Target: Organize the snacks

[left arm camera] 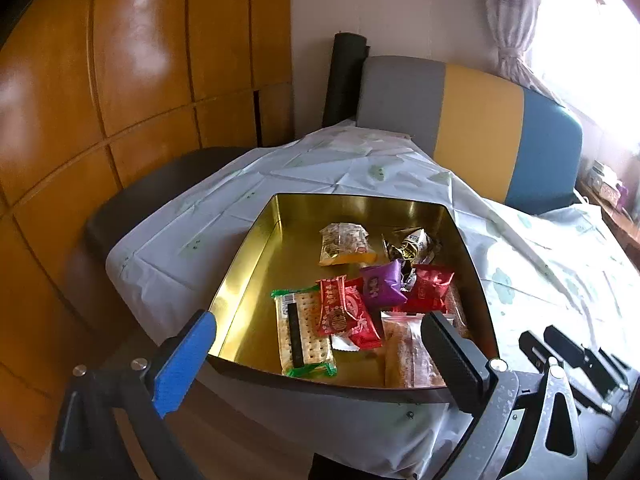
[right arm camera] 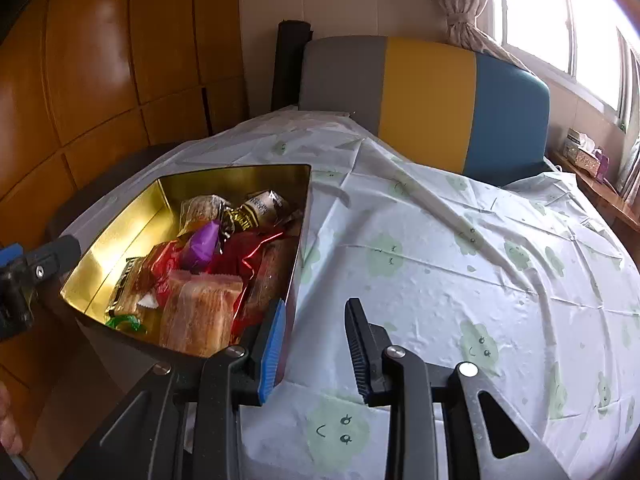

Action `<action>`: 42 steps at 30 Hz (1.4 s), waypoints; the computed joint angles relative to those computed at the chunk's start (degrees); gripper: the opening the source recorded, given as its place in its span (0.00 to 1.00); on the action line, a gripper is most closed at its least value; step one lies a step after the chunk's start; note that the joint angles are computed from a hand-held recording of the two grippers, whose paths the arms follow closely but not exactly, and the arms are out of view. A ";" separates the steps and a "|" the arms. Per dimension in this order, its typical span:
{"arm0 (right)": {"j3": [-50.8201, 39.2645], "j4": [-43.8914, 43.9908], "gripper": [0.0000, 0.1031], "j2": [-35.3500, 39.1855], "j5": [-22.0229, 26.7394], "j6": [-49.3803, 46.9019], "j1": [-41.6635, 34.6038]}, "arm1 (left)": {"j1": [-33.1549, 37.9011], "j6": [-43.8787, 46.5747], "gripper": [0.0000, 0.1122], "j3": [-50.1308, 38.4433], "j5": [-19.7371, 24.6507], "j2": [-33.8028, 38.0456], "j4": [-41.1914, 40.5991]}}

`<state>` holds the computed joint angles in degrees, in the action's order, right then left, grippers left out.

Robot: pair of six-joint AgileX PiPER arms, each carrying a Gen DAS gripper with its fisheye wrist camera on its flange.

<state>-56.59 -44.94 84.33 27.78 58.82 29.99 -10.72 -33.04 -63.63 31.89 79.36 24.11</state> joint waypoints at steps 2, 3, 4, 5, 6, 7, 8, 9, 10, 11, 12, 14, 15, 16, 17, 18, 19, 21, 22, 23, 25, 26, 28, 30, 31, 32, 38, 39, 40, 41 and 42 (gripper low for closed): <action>0.24 -0.07 0.30 -0.04 0.07 0.37 0.17 | 0.21 0.12 0.91 0.07 0.07 -0.03 -0.25; 0.38 -0.21 0.30 -0.10 0.09 0.85 0.21 | 0.43 0.43 0.92 0.14 0.04 -0.05 -0.60; 0.56 -0.38 0.30 -0.21 -0.01 1.46 0.22 | 0.51 0.21 0.92 0.25 -0.04 -0.09 -0.36; 0.61 -0.44 0.30 -0.26 0.01 1.63 0.22 | 0.51 -0.30 0.92 0.32 -0.01 -0.08 0.26; 0.59 -0.48 0.30 -0.29 0.15 1.62 0.29 | 0.49 -0.57 0.92 0.14 0.36 0.08 0.68; 0.60 -0.76 0.30 -0.39 0.27 1.77 0.46 | 0.60 -0.73 0.91 0.17 0.37 0.05 0.81; 0.72 -1.32 0.30 -0.50 0.28 2.27 0.60 | 0.56 -1.24 0.91 0.39 0.27 -0.14 1.20; 0.77 -1.70 0.30 -0.56 0.42 2.58 0.77 | 0.44 -2.05 0.91 0.59 0.28 -0.30 2.01; 0.80 -1.66 0.30 -0.59 0.45 2.44 0.84 | 0.35 -2.28 0.91 0.75 0.25 -0.45 2.37; 0.82 -1.79 0.30 -0.64 0.46 2.49 0.91 | 0.37 -2.23 0.91 0.82 0.16 -0.52 2.43; 0.95 -2.43 0.30 -0.69 0.52 3.03 1.11 | 0.21 -2.83 0.91 0.98 0.04 -0.61 3.23; 1.00 -2.66 0.30 -0.63 0.63 3.23 1.27 | -0.09 -3.22 0.91 0.98 0.12 -0.53 4.06; 0.97 -2.68 0.30 -0.59 0.76 3.34 1.37 | -0.22 -3.13 0.92 0.91 0.20 -0.50 3.99; 1.02 -2.79 0.30 -0.63 0.76 3.41 1.40 | -0.26 -3.16 0.91 0.97 0.11 -0.54 3.94; 1.13 -2.88 0.30 -0.74 0.68 3.41 1.32 | -0.26 -3.52 0.91 1.10 -0.06 -0.57 4.12; 1.19 -3.12 0.30 -0.79 0.72 3.61 1.30 | -0.13 -3.36 0.91 1.07 -0.13 -0.53 3.70; 1.31 -3.35 0.30 -0.90 0.63 3.82 1.22 | 0.12 -2.49 0.91 0.83 -0.04 -0.41 2.63; 1.51 -3.59 0.30 -1.07 0.45 4.04 1.01 | 0.30 -1.98 0.91 0.54 0.21 -0.18 1.76; 1.55 -3.55 0.30 -1.10 0.35 4.02 0.87 | 0.19 -2.39 0.91 0.43 0.35 -0.01 2.23; 1.60 -3.41 0.30 -1.11 0.14 3.82 0.69 | 0.11 -2.38 0.91 0.48 0.31 0.02 2.31; 1.83 -3.55 0.30 -1.13 -0.18 3.94 0.51 | -0.10 -2.18 0.91 0.31 0.58 0.18 2.17; 1.91 -3.31 0.30 -1.09 -0.41 3.67 0.36 | -0.13 -1.76 0.91 0.20 0.62 0.24 1.72; 2.12 -3.02 0.30 -1.08 -0.88 3.36 0.12 | -0.30 -1.21 0.91 0.05 0.65 0.28 1.19; 2.46 -3.39 0.30 -1.26 -1.17 3.72 -0.08 | -0.49 -1.04 0.91 -0.17 0.77 0.49 1.16; 2.68 -3.64 0.30 -1.40 -1.46 4.01 -0.30 | -0.62 -0.88 0.91 -0.31 0.81 0.63 1.12; 2.83 -3.86 0.30 -1.50 -1.60 4.26 -0.47 | -0.85 -1.06 0.91 -0.49 0.95 0.79 1.46; 3.44 -2.67 0.30 -1.77 -2.72 3.12 -2.10 | -2.28 -2.07 0.91 -0.65 1.14 0.94 3.15; 3.56 -2.70 0.30 -1.84 -2.81 3.17 -2.31 | -2.50 -2.49 0.91 -0.53 0.96 0.91 3.66; 3.71 -2.71 0.30 -1.91 -2.92 3.14 -2.50 | -2.85 -3.51 0.91 -0.28 0.63 0.82 4.89; 3.81 -2.61 0.30 -1.92 -3.02 3.05 -2.64 | -3.05 -3.96 0.91 -0.16 0.49 0.73 5.55; 4.04 -2.51 0.30 -1.99 -3.24 2.98 -2.92 | -3.37 -4.70 0.91 -0.05 0.36 0.67 6.69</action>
